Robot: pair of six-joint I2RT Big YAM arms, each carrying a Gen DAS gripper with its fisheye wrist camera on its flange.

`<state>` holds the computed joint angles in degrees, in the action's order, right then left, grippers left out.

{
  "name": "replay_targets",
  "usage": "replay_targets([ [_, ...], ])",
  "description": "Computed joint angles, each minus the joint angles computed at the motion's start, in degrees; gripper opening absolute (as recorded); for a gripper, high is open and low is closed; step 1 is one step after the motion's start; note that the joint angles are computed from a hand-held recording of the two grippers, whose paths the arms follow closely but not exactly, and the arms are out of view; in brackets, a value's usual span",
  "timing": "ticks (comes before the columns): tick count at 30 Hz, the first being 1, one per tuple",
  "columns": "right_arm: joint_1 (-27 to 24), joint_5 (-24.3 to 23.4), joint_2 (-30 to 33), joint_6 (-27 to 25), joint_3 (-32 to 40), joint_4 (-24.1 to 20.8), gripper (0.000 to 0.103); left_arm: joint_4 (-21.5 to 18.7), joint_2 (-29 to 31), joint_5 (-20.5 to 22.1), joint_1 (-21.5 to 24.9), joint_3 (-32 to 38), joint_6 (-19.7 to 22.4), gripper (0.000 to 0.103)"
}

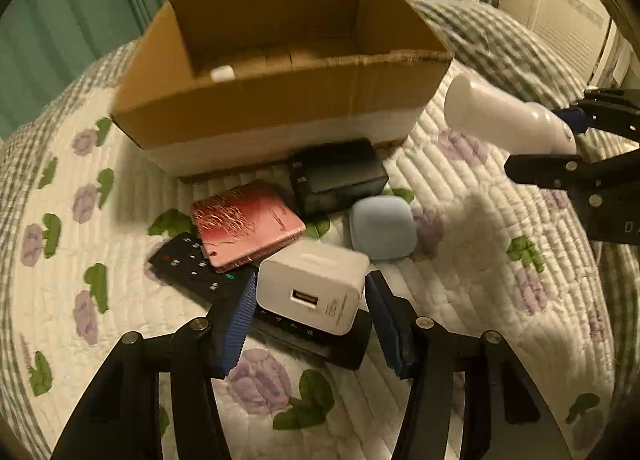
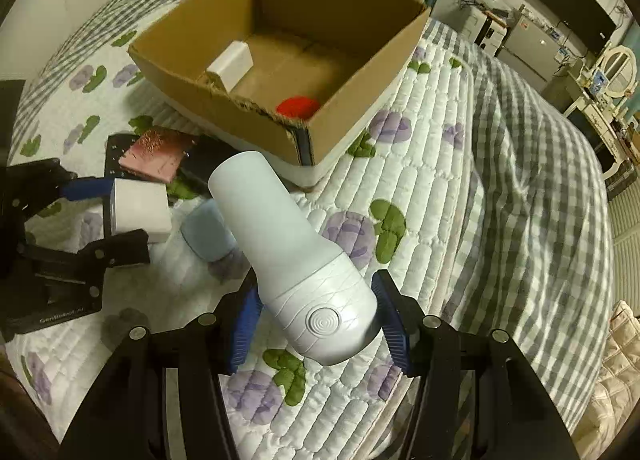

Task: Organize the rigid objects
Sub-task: 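Carry both held items over the box and release them inside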

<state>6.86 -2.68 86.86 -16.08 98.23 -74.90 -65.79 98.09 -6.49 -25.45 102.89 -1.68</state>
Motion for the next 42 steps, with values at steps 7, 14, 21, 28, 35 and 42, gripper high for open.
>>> replay_targets([
  [7, 1.3, 2.0, -1.7, 0.6, 2.8, -1.9, 0.054, 0.6, -2.4, 0.1, -0.8, 1.8, -1.0, 0.054],
  [14, 1.7, 4.1, -2.3, 2.7, 8.9, -4.8, 0.054, 2.1, -4.6, 0.0, -0.4, 5.0, -0.3, 0.053],
  [21, 3.7, 6.6, 3.9, 4.0, 23.4, -7.2, 0.054, 0.6, 0.0, -0.1, 1.1, 16.5, -0.7, 0.053],
  [28, 4.9, 7.3, 16.5, 6.7, 42.1, -11.4, 0.054, -1.4, 10.9, -0.8, 3.8, 33.0, 1.8, 0.053],
  [35, 3.9, 5.3, 31.1, 9.3, 58.9, -17.0, 0.054, -3.4, 21.9, 0.7, 5.4, 44.7, 4.7, 0.053],
  [42, 2.8, 3.2, 36.2, 8.9, 59.2, -15.1, 0.054, -4.7, 29.1, -0.5, 6.0, 50.4, 4.8, 0.053],
])
